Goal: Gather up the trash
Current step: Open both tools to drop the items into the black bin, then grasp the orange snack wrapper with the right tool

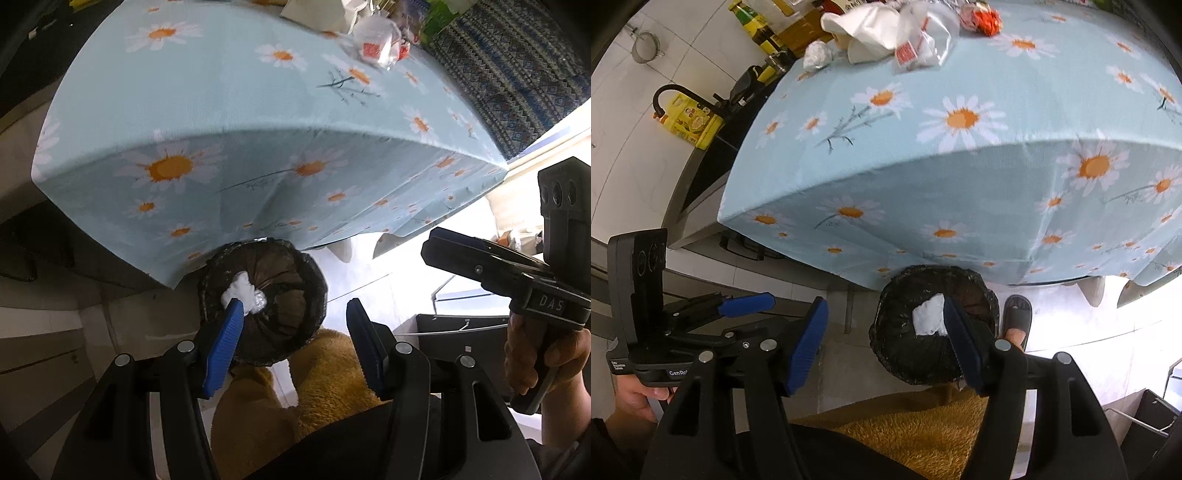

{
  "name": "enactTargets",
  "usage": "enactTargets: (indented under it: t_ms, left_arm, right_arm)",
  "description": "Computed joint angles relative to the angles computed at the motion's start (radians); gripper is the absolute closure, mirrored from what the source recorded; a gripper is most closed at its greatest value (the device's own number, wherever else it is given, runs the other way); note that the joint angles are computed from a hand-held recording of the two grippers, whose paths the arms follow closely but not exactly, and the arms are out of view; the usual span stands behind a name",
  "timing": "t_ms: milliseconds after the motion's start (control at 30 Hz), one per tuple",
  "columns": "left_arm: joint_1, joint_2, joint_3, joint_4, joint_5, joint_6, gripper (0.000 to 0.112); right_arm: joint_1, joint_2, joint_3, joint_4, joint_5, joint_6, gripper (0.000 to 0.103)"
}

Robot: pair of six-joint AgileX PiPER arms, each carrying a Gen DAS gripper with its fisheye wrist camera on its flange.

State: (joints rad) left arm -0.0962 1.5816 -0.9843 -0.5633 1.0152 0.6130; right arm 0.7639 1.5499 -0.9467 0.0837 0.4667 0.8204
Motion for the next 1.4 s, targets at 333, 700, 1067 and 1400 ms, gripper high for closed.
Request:
enactTargets:
  t_ms: [333, 700, 1067, 1400]
  left_arm:
    - [0.059, -0.069, -0.023, -0.102, 0.068, 0.080, 0.056]
    - [0.015, -0.081, -0.122, -0.139, 0.033, 0.000, 0.056]
    - [-0.126, -0.005, -0.315, 0.055, -0.018, -0.345, 0.056]
    - [-0.337, 0.092, -0.522, 0.362, 0.020, -0.790, 0.056]
  right_arm:
    - [0.031, -0.069, -0.118, -0.275, 0.186, 0.193, 0.036]
    - [-0.132, -0.066, -0.242, -0.280, 0.249, -0.026, 0.029]
    - [-0.516, 0.028, -0.317, 0.225, 0.167, -0.686, 0.029]
    - [-0.743, 0.382, -0.657, 0.629, 0.400, -1.110, 0.032]
